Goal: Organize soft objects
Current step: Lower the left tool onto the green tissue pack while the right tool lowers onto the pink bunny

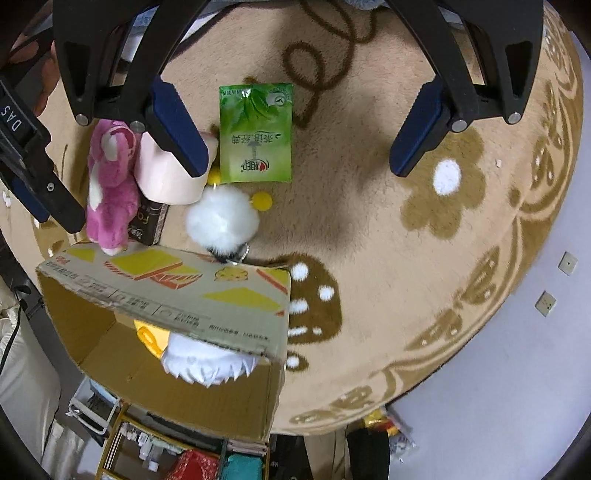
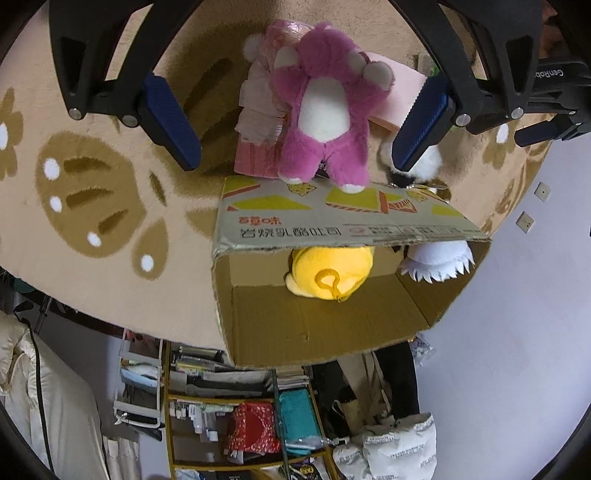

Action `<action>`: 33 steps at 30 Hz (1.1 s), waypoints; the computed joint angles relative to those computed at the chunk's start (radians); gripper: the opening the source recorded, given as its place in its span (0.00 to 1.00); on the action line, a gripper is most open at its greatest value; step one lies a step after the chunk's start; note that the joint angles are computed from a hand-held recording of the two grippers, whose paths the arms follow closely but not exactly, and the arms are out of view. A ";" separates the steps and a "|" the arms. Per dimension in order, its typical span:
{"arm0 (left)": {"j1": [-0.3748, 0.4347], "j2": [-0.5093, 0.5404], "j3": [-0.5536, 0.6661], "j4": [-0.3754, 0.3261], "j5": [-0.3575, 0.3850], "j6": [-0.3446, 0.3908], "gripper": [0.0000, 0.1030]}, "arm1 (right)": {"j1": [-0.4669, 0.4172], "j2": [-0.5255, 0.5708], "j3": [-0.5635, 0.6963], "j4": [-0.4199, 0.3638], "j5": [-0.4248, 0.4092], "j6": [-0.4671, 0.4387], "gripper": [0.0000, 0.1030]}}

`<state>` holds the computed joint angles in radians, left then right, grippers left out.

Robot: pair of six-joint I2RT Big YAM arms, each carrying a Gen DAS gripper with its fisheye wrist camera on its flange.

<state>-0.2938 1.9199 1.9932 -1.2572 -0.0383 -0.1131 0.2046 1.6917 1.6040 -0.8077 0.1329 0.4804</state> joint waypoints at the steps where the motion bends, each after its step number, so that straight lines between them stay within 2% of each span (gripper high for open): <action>1: -0.001 0.006 0.004 -0.003 -0.004 -0.001 0.95 | -0.001 0.005 0.003 -0.002 -0.003 -0.001 1.00; 16: 0.001 0.100 0.086 -0.083 0.042 -0.011 0.95 | -0.006 0.053 0.031 -0.038 -0.041 0.003 1.00; 25: 0.018 0.152 0.142 -0.125 0.095 -0.045 0.95 | 0.001 0.072 0.047 -0.067 -0.041 -0.004 1.00; 33: 0.038 0.198 0.196 -0.152 0.131 -0.056 0.95 | 0.003 0.084 0.054 -0.081 -0.049 -0.006 0.96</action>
